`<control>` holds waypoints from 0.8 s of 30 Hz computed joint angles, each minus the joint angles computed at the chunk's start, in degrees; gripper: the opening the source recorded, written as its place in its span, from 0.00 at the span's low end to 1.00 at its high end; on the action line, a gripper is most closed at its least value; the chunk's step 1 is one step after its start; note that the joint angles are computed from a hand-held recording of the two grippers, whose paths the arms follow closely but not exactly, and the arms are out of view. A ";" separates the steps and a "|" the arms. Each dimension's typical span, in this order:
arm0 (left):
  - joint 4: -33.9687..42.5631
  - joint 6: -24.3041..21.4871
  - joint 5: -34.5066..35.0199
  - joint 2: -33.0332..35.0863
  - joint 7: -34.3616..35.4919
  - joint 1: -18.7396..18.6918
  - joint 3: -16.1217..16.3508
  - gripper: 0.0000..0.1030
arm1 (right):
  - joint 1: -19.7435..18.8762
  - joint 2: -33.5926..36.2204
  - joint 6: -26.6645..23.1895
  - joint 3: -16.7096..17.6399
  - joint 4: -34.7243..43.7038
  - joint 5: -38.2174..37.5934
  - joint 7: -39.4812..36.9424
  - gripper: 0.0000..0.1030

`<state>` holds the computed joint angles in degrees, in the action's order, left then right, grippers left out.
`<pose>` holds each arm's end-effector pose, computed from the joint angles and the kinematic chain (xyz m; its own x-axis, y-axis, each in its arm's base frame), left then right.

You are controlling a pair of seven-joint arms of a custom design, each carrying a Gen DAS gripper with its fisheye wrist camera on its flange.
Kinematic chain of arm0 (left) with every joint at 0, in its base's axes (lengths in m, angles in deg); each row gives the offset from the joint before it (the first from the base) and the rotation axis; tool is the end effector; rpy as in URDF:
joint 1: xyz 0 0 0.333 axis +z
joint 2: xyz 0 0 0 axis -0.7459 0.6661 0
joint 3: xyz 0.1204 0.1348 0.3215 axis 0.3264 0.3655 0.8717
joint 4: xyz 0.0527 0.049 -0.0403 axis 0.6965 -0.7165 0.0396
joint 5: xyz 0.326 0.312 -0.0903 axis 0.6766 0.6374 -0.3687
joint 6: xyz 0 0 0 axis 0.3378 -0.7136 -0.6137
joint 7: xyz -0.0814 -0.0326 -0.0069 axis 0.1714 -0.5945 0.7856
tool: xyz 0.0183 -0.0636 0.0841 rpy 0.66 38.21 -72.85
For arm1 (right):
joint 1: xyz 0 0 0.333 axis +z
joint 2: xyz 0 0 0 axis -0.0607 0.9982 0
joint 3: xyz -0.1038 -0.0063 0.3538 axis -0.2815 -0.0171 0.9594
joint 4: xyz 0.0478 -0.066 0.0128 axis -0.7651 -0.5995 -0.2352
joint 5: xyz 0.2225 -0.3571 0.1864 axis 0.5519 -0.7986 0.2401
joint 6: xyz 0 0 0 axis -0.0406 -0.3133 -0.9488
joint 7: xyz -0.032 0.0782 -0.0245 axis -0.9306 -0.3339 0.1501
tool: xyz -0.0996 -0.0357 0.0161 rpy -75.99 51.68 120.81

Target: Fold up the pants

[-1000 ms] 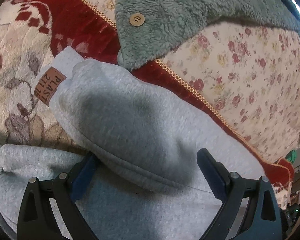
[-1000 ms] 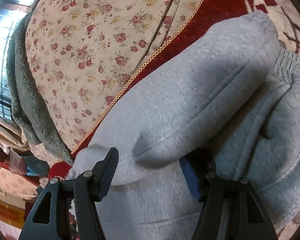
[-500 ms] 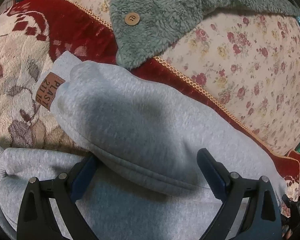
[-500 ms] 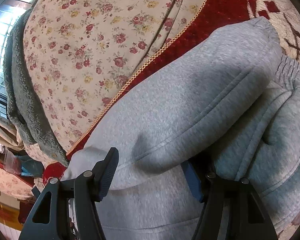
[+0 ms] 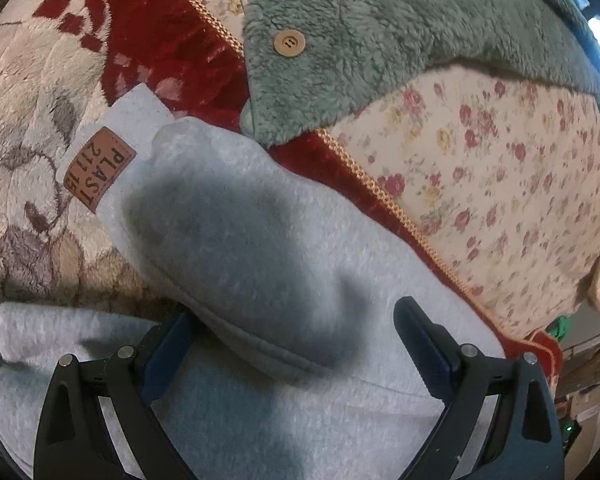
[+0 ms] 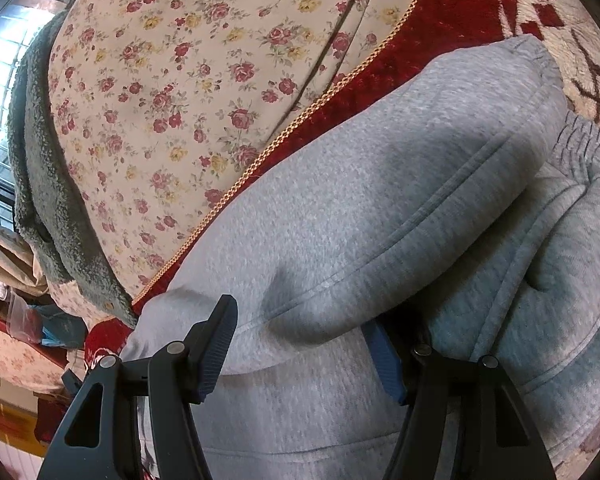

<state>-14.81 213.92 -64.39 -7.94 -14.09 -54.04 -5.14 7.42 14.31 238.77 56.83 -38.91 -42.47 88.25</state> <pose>0.7616 -0.1791 0.4743 0.2168 -0.8134 0.5399 -0.7892 -0.4715 -0.3934 0.6229 0.1058 0.5062 -0.4539 -0.6757 -0.5809 -0.6511 0.6965 -0.3015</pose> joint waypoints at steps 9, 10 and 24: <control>3.25 -1.04 3.32 2.09 0.55 -0.51 1.12 0.28 | -0.07 0.32 -0.51 0.12 0.25 -0.97 -0.19 0.67; 3.07 -0.94 3.39 1.96 0.68 -0.43 1.11 0.27 | -0.11 0.41 -0.55 0.11 0.30 -0.96 -0.03 0.67; -0.96 1.52 5.56 -3.70 1.43 -0.68 1.25 0.18 | 1.16 -0.34 5.57 -0.28 -1.20 23.46 -21.79 0.21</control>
<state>-15.76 215.44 -58.82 -11.65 -12.66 -54.73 -3.89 8.58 13.97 244.34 56.54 -40.11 -19.01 66.46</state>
